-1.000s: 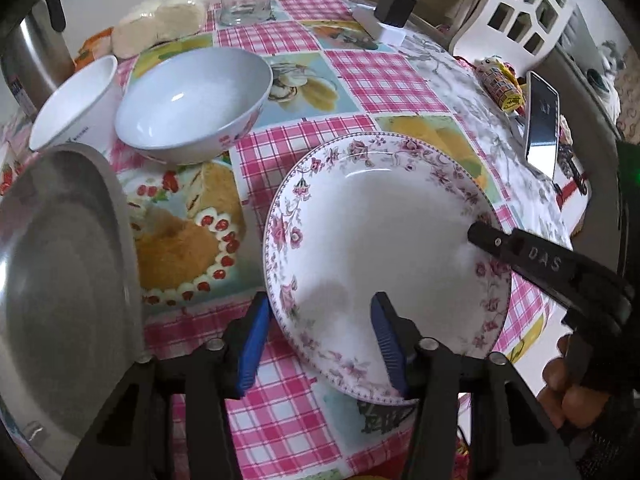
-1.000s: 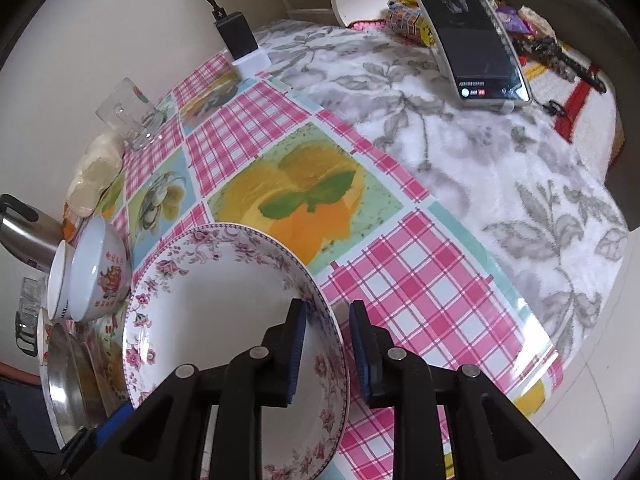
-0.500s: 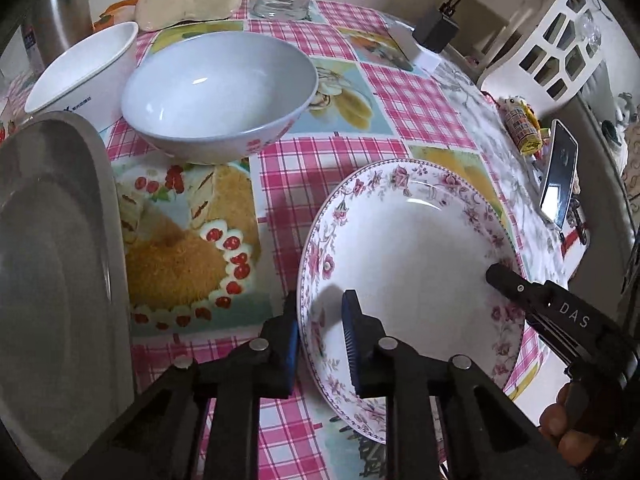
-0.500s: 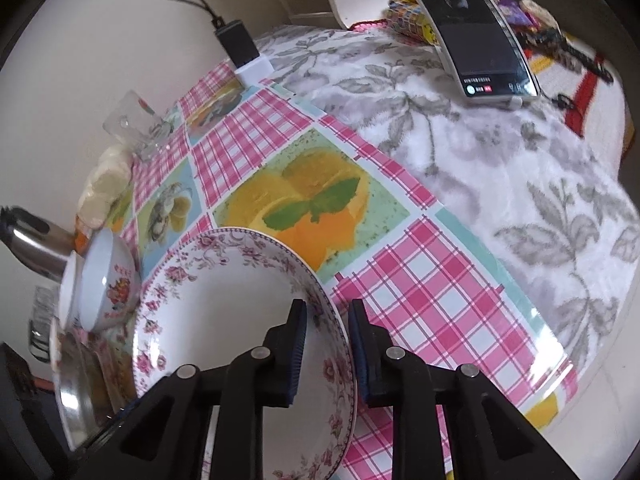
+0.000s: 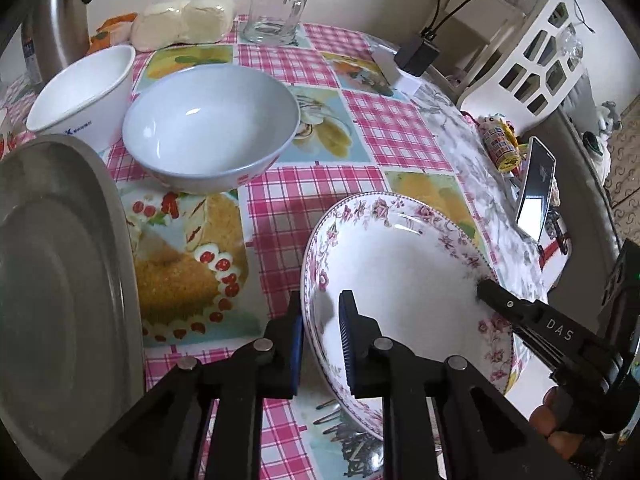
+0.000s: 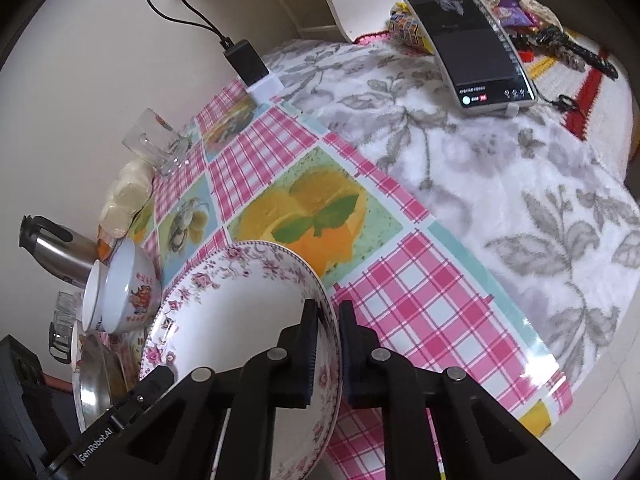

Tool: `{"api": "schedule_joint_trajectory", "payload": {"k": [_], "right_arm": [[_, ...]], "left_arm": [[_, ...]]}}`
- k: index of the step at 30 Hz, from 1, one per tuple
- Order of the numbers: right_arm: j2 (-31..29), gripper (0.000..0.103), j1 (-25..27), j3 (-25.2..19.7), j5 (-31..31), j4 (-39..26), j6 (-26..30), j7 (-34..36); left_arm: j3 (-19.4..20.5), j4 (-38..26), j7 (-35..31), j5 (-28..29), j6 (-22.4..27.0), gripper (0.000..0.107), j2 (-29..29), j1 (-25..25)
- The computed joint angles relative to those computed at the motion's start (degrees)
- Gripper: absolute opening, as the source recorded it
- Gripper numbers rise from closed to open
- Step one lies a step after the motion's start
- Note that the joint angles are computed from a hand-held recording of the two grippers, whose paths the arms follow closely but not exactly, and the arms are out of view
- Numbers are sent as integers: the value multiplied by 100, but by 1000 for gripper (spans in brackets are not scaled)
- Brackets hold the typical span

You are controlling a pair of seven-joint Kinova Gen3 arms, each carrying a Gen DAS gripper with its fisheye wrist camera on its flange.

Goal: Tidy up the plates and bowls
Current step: 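Lift the floral plate with the right gripper and carry it toward the basin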

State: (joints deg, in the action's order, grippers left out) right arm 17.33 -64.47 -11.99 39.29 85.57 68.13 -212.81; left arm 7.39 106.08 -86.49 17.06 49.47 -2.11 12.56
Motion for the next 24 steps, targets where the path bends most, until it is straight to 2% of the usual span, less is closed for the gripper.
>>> {"api": "schedule_joint_trajectory", "payload": {"k": [6,20,24], "right_arm": [[55,9,-59,-9,72,-149,163,170],[-10,9,-208,26,386,-198,179,31],[-17,9,-326,-1,618,-314,400,2]], "left_arm": [[-7,4,29,-40,-67,17,-8,-3],[-254,1,-613,537,17,17,-337,-180],[-267,-32,-687,595,26,17,-457,-217]]}}
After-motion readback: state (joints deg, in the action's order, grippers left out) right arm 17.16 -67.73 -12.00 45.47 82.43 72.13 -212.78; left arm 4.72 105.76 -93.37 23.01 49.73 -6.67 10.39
